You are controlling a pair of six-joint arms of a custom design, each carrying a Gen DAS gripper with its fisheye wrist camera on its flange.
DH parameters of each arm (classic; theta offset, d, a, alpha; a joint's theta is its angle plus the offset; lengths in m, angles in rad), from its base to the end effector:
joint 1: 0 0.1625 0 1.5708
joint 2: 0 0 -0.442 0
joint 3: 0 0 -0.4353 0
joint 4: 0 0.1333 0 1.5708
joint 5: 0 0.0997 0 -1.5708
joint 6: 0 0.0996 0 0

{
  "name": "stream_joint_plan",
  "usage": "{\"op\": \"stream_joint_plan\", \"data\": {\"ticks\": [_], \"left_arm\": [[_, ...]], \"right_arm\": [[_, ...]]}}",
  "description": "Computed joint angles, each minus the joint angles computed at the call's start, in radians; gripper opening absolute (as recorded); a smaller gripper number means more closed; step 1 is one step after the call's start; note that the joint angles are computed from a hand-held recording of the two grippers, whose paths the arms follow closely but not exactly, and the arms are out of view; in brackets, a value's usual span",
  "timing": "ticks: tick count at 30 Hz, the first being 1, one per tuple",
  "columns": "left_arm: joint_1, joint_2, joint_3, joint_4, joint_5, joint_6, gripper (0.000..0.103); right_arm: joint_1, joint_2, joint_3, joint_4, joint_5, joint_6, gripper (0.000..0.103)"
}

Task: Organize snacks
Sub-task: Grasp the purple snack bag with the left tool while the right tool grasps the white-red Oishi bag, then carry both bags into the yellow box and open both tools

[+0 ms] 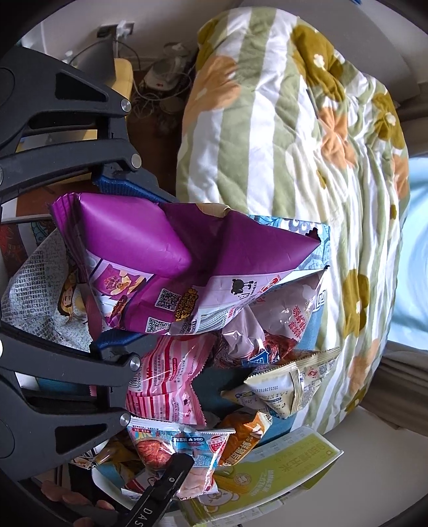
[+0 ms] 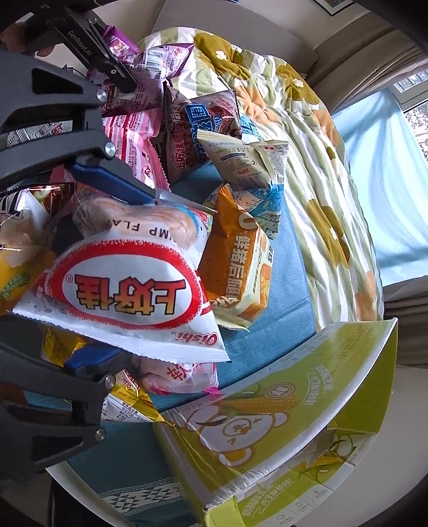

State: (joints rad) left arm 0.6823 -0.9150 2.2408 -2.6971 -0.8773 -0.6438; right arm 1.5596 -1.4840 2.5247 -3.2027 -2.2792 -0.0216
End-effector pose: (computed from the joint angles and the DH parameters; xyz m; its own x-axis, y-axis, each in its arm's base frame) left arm -0.2310 -0.4415 -0.0043 -0.7658 0.1703 -0.6201 0.3764 0.9006 -0.2176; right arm 0.0642 -0.3841 0.2200 -0.7553 0.3531 0.5521 -0.0070 0.8380 -0.5456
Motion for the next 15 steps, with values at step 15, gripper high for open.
{"op": "stream_joint_plan", "data": {"ticks": [15], "left_arm": [[-0.112,-0.105,0.026,0.073,0.049,-0.078,0.059]], "right_arm": [[0.083,-0.115,0.022,0.059,-0.013,-0.016,0.062]]}}
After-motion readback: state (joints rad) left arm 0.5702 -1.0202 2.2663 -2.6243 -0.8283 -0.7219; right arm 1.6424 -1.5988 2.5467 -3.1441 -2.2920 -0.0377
